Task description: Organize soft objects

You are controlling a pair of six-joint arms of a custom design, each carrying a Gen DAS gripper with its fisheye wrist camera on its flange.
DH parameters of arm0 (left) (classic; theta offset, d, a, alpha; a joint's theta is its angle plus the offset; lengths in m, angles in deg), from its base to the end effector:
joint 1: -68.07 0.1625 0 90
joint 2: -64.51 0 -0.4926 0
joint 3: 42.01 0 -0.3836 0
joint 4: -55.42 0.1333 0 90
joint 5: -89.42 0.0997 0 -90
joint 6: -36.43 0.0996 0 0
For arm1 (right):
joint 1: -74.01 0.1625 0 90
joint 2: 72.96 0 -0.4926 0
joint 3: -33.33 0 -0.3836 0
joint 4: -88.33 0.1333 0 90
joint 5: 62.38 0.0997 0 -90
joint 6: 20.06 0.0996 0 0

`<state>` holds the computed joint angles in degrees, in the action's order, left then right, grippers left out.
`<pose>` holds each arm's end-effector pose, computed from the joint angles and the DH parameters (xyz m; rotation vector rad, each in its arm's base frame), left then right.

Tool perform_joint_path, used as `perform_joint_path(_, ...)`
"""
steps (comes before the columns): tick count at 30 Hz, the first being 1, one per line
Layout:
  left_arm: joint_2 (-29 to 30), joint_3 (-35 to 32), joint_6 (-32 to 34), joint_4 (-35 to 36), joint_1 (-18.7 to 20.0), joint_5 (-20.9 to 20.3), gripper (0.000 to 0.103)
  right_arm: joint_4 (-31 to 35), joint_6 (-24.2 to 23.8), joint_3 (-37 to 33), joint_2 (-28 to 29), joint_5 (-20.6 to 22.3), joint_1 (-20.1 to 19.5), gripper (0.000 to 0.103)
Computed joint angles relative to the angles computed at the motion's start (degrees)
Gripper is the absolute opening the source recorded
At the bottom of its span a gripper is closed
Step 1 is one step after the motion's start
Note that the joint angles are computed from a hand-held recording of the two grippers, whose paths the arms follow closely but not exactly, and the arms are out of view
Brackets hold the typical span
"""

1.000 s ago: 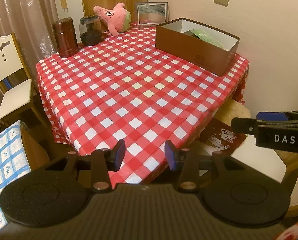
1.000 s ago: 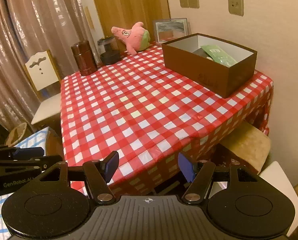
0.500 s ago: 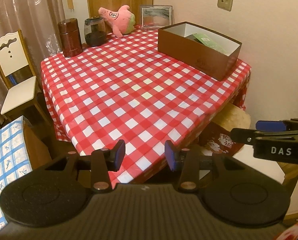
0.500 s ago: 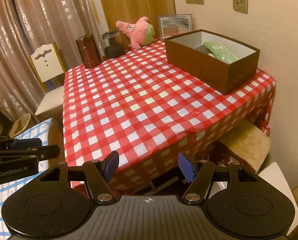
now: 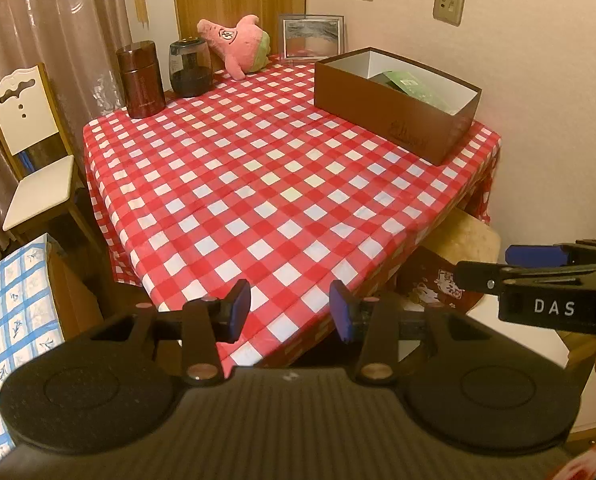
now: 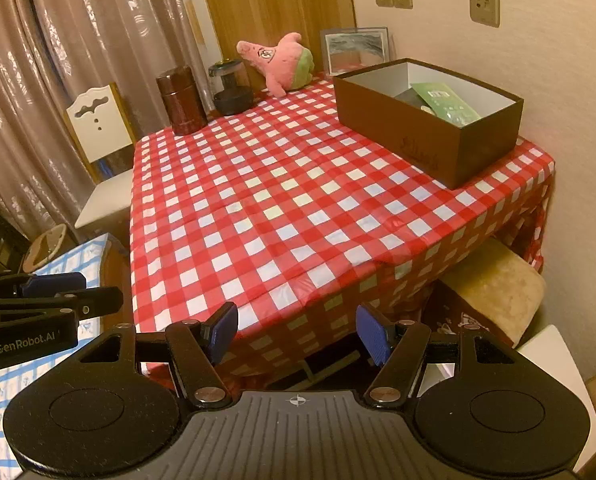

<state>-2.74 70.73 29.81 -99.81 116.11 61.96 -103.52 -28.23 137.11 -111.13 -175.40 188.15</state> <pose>-0.2154 -0.5712 0.3337 0.4310 2.0924 -0.8676 0.3643 -0.5822 0.1026 0.5746 -2.6262 0.9451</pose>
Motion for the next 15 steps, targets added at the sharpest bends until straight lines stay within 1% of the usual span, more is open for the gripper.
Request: perform_joint_path(15, 0.08, -0.26, -0.01, 0.12, -0.14, -0.03, 0.041, -0.14, -0.02, 0.08, 0.0, -0.02, 0.12, 0.065)
